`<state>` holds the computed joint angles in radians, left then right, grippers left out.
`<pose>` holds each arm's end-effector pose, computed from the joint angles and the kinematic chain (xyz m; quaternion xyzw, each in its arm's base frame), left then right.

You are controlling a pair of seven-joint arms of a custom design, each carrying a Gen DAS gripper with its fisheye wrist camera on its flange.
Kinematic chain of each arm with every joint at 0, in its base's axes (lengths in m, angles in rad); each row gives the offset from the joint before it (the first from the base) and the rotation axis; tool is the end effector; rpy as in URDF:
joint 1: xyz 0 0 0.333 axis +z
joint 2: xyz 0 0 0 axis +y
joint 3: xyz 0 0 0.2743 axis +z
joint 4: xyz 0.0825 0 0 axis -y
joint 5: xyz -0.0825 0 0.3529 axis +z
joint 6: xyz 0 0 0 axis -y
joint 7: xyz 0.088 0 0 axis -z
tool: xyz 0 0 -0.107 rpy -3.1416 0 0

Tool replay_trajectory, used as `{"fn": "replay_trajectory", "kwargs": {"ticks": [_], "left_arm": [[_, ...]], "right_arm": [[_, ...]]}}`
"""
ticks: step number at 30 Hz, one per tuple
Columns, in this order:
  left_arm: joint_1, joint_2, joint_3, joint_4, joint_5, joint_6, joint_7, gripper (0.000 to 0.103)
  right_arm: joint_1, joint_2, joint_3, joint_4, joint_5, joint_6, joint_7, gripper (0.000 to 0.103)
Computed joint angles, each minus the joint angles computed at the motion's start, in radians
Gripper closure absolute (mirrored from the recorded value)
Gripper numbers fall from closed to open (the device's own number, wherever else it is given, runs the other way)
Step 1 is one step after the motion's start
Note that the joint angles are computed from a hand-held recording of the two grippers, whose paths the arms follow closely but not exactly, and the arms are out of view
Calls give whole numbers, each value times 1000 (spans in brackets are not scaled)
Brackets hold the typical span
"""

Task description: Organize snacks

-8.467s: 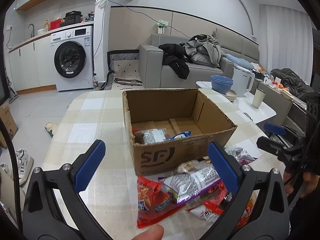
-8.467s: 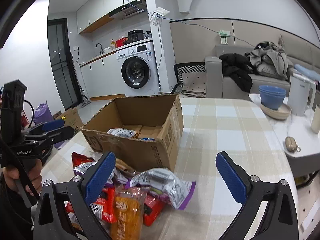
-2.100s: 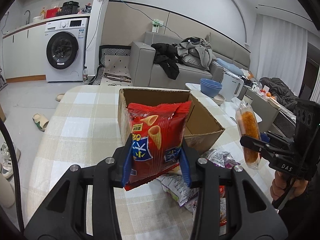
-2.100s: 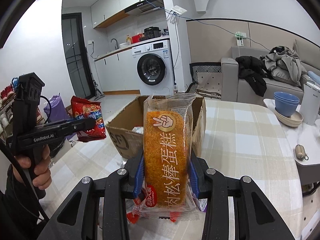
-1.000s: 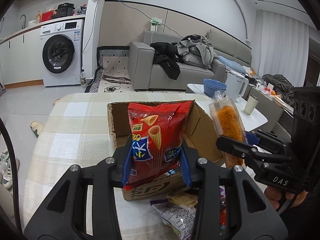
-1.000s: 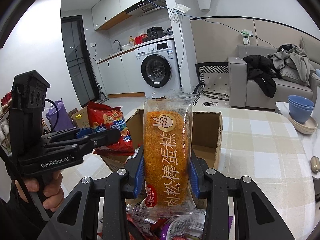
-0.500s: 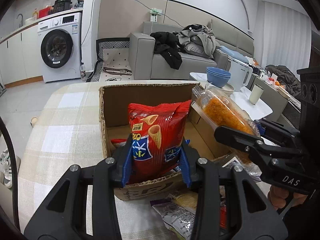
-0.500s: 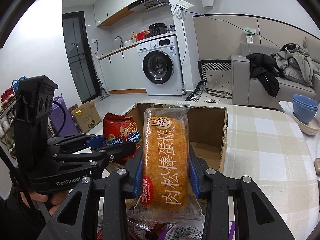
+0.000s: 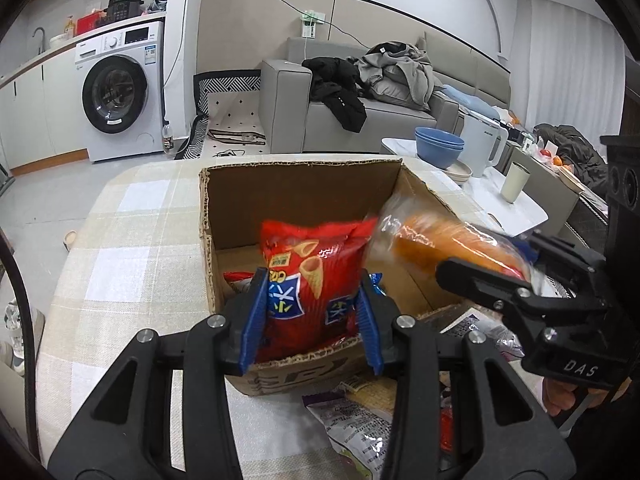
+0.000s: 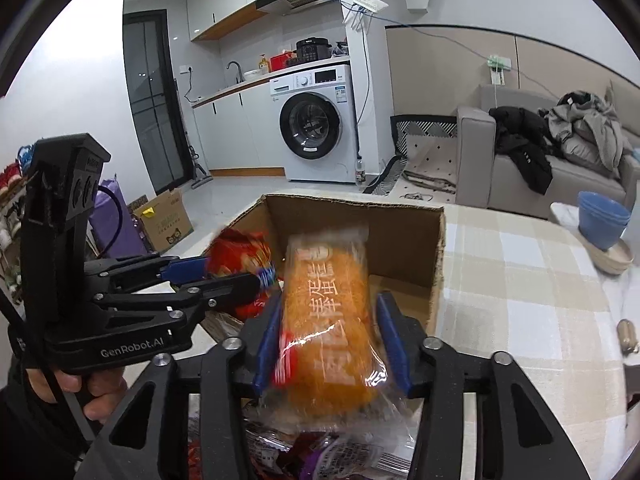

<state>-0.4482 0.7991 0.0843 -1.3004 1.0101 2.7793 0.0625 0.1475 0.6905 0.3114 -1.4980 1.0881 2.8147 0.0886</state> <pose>0.6576 -0.3091 0.3116 -0.7097 0.5507 -0.3324 0.2873 0.6558 0.2279 0.3068 -0.8329 0.3145 -0.1320 0.4358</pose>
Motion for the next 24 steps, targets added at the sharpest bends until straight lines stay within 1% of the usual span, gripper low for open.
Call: {"fn": "replay_trajectory", "kwargs": {"ticks": [1, 3, 4, 5, 6, 7, 8, 11, 13, 14, 15, 16, 17, 20, 22, 24], "left_arm": [[-1, -3, 1, -5, 2, 2, -1, 63], [-11, -21, 8, -27, 14, -10, -14, 51], [-14, -30, 10, -39, 25, -7, -23, 46], [-17, -43, 10, -56, 34, -5, -33, 36], [-16, -55, 8, -72, 44, 8, -44, 30], [-13, -64, 4, -84, 52, 22, -50, 26], [-17, -80, 5, -104, 65, 26, -62, 22], [-37, -103, -2, -121, 92, -29, -68, 21], [-43, -123, -10, -143, 112, -50, -84, 18], [-45, -134, -14, -156, 125, -51, -99, 14], [-44, -145, -19, -170, 136, -50, -112, 4], [-46, -160, -22, -189, 150, -53, -129, 1], [-53, -177, -20, -212, 178, -52, -161, 1], [-54, -232, -34, -282, 238, -65, -223, 1], [-49, -266, -51, -327, 272, -76, -273, 1], [-38, -294, -73, -369, 296, -77, -311, 1]], "right_arm": [[-7, -6, 6, -8, 9, 4, -14, 48], [-27, -26, 21, -35, 47, 14, -54, 45], [-38, -39, 28, -50, 77, 28, -72, 38], [-48, -47, 31, -59, 102, 28, -85, 28], [-63, -59, 33, -72, 128, 11, -94, 23], [-69, -67, 27, -80, 142, -5, -96, 17], [-73, -77, 18, -91, 153, -18, -94, 15], [-73, -102, -11, -121, 178, -31, -90, 11], [-62, -113, -29, -136, 187, -16, -79, 11], [-56, -120, -40, -146, 179, -16, -62, 11], [-54, -129, -48, -158, 171, -23, -48, 11], [-54, -137, -53, -168, 170, -27, -43, 7], [-53, -143, -57, -177, 173, -26, -38, 3], [-63, -173, -59, -222, 199, -40, -80, 2], [-57, -199, -66, -262, 214, -26, -109, 1], [-56, -218, -66, -294, 258, -4, -159, 1]]}}
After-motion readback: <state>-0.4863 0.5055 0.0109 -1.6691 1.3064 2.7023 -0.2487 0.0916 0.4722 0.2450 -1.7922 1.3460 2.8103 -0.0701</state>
